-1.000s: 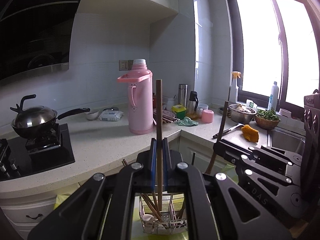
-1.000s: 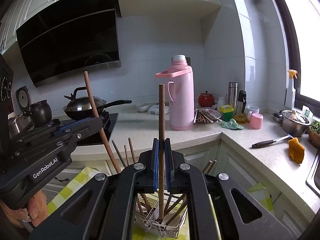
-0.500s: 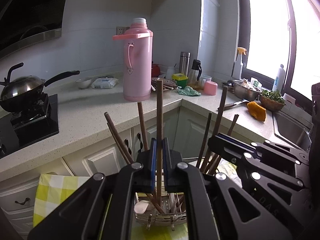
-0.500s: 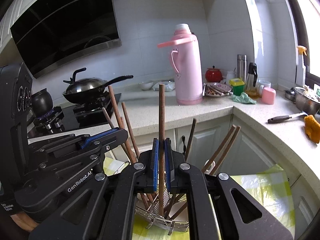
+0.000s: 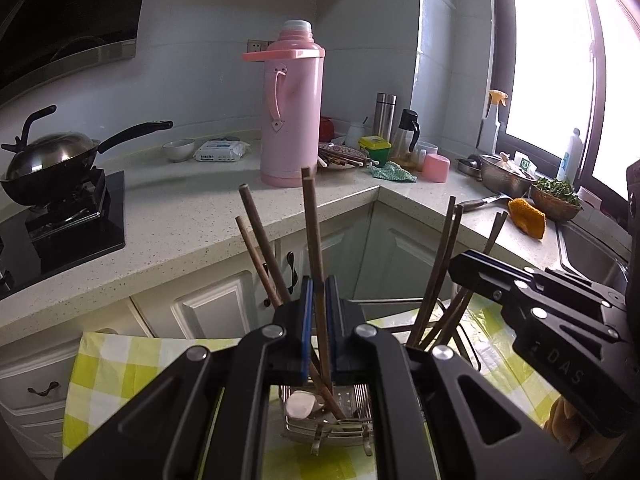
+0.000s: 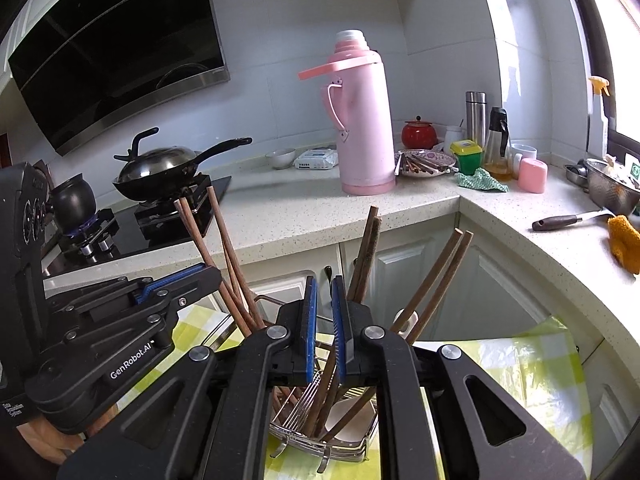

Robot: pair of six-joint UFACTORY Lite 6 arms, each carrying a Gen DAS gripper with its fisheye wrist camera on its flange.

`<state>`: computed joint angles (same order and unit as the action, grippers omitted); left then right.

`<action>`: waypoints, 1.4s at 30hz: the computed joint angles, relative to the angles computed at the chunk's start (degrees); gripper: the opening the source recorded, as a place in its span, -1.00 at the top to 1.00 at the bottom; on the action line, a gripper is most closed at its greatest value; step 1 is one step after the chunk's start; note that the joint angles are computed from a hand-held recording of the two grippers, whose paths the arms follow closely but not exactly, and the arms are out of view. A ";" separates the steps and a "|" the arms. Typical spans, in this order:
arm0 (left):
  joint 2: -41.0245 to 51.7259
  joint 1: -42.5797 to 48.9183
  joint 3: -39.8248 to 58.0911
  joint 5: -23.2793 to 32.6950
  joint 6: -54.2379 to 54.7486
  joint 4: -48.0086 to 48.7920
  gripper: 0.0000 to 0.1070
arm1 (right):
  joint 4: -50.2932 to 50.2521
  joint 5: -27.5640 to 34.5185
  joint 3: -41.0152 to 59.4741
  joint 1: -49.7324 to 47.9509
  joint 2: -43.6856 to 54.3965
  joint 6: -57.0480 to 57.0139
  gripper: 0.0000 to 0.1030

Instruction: Organize utensils

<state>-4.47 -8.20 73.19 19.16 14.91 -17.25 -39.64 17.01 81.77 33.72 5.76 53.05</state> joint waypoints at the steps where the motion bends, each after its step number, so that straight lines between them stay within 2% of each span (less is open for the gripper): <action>1: -0.29 0.46 0.02 0.25 0.77 -0.70 0.88 | 0.07 0.06 -0.13 -0.10 -0.24 -0.18 0.80; 5: -2.73 3.37 -0.35 2.65 7.91 -7.98 0.88 | 0.23 0.72 -1.93 0.27 -2.53 -0.80 0.80; 8: -7.87 5.31 -3.30 4.40 11.57 -11.55 0.87 | -3.28 1.32 -6.07 1.80 -7.20 3.12 0.80; 10: -12.17 6.29 -5.95 5.67 13.16 -12.81 0.68 | -6.98 2.02 -9.71 3.38 -11.16 7.36 0.80; 11: -14.32 6.50 -7.39 5.97 12.93 -12.46 0.37 | -8.67 2.75 -11.08 4.29 -12.70 9.19 0.79; 12: -16.76 6.67 -9.17 5.70 12.25 -12.01 0.18 | -10.64 3.89 -12.28 5.42 -14.10 11.23 0.72; 13: -19.14 6.87 -10.82 5.51 11.98 -12.05 0.05 | -12.36 5.06 -13.02 6.57 -15.10 13.00 0.49; 14: -21.04 6.92 -11.93 5.86 11.06 -11.18 0.04 | -14.11 6.12 -14.02 7.63 -16.33 14.86 0.15; 15: -22.40 7.14 -12.59 6.57 10.30 -10.28 0.04 | -15.75 7.16 -14.78 8.59 -17.38 16.74 0.03; 19: -28.11 10.01 -16.21 8.84 10.49 -10.13 -0.05 | -18.22 10.94 -17.78 11.61 -22.11 19.82 -0.01; 22: -33.01 15.26 -19.87 12.25 16.68 -15.85 -0.23 | -19.08 13.79 -21.32 13.81 -26.95 21.02 -0.01; 25: -38.93 21.02 -24.37 16.23 24.40 -22.96 -0.60 | -20.19 16.31 -25.56 16.30 -31.75 23.32 -0.18; 27: -43.56 22.84 -27.41 17.56 25.84 -24.34 -0.84 | -21.21 18.04 -28.36 18.56 -34.54 25.37 -0.29; 30: -47.93 25.32 -29.30 20.99 27.20 -25.63 -0.84 | -23.15 22.05 -31.47 22.95 -37.90 29.02 -0.41; 32: -50.90 27.22 -30.40 23.27 27.96 -26.40 -0.84 | -24.04 24.80 -32.50 25.99 -39.55 30.59 -0.60; 33: -52.19 28.11 -30.79 24.36 28.16 -26.53 -0.84 | -24.54 26.35 -32.98 27.75 -40.48 31.11 -0.63; 35: -54.09 35.02 -31.45 30.77 33.98 -32.09 -0.84 | -24.40 28.25 -33.63 30.39 -41.89 30.93 -0.64; 39: -56.10 52.95 -32.60 47.68 45.17 -42.41 -0.84 | -24.62 32.45 -35.68 35.58 -44.95 32.03 -0.64; 42: -58.91 61.66 -33.93 56.03 49.34 -45.47 -0.84 | -26.38 37.09 -37.14 40.49 -45.70 34.59 -0.64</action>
